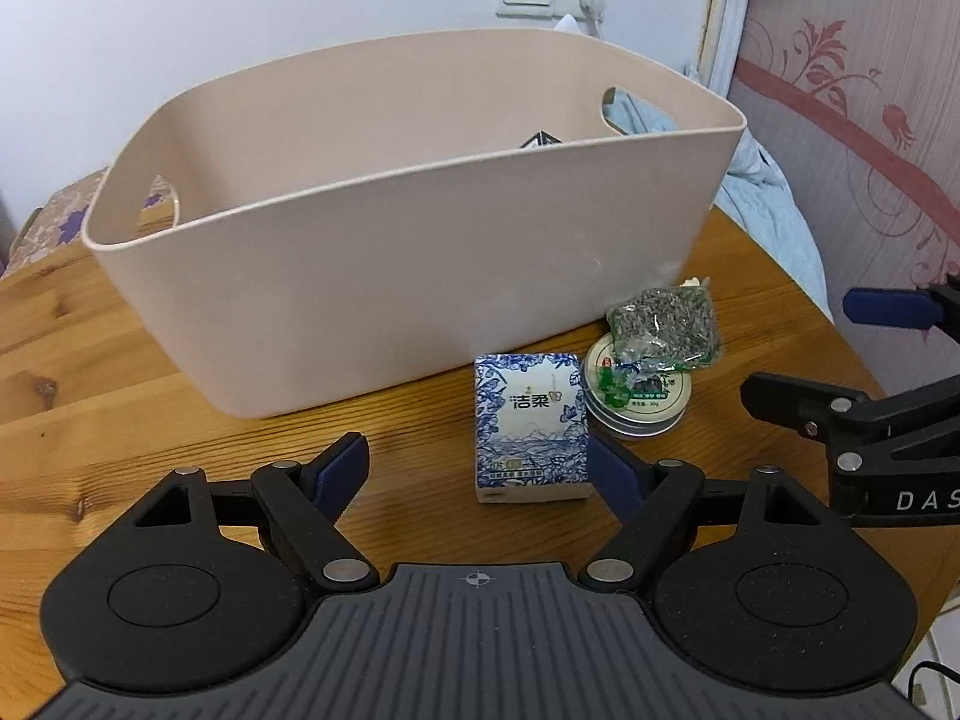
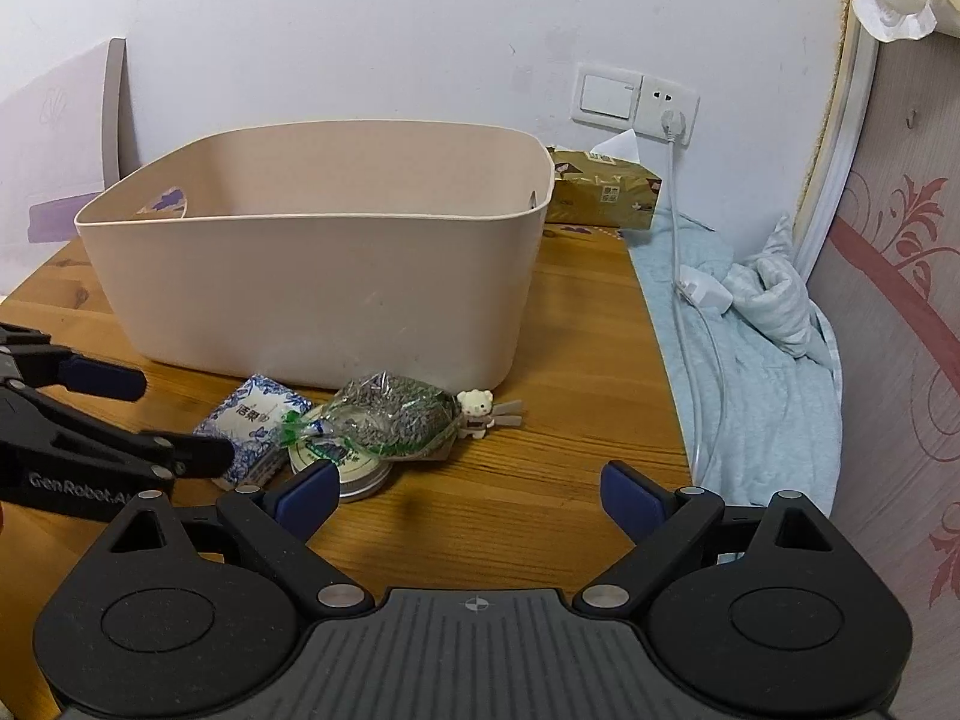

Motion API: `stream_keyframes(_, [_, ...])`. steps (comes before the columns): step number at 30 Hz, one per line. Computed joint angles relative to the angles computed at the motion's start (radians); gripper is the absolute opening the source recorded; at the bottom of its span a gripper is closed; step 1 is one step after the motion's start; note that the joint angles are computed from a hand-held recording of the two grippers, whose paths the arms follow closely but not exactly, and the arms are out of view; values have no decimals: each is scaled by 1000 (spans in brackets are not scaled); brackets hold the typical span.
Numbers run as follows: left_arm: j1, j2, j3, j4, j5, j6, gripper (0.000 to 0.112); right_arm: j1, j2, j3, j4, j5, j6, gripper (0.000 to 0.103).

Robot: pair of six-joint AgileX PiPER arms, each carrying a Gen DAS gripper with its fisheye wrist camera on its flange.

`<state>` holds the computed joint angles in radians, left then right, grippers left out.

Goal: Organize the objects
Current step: 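Withdraw both tools from the basket toward the remaining items, then grasp the blue-and-white tissue pack with left tool while right tool grasps the green bag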

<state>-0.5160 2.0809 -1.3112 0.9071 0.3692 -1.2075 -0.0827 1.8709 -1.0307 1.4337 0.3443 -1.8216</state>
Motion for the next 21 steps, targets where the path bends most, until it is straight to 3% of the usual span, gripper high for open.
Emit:
stream_keyframes(11, [23,86,-108,-174,6,175,81,13,74,-77,-2,23,57,95])
stream_keyframes(15, [20,98,-123,-107,22,108,81,7,105,-104,23,47,53,95])
stream_keyframes(21, [30,124,-146,-130,32,128,82,10,150,-151,-35,64,127,92])
